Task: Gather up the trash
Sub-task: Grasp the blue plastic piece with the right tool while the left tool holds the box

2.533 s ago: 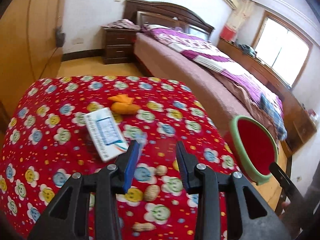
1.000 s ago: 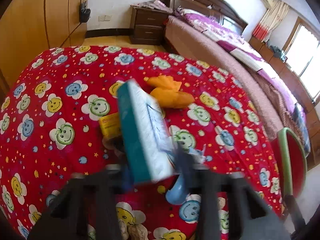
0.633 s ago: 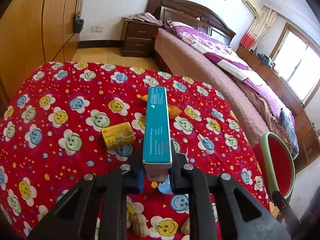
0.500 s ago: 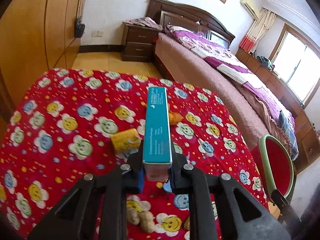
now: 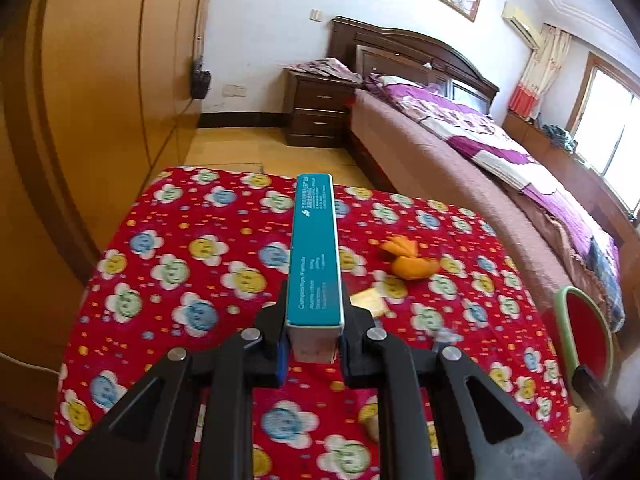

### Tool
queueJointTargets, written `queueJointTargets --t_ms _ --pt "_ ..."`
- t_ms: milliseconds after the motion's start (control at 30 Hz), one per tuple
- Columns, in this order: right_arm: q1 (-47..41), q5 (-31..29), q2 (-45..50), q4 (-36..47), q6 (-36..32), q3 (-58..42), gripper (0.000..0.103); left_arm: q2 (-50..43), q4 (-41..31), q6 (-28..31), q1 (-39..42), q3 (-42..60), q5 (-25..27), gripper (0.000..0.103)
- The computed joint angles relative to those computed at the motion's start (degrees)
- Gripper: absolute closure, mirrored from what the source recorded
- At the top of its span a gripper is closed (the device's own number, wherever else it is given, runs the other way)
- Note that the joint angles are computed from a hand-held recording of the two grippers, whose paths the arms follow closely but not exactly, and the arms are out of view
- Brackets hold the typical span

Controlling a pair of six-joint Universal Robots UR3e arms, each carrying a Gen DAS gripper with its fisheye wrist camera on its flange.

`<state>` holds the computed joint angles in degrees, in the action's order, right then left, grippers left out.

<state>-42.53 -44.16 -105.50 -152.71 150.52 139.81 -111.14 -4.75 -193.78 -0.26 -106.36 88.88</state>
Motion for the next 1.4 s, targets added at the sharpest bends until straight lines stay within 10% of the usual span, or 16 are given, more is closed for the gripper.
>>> queueJointTargets --t_ms 1200,1400 --pt "36.32 -25.22 37.38 -22.72 22.05 -22.49 0.048 -9.85 11.37 -0.31 4.26 -3.05 -5.83 0.085" --pt "34.93 -25.49 37.14 -23.44 23.63 -21.72 0.078 -9.29 12.62 -0.29 4.87 -4.46 -6.63 0.085"
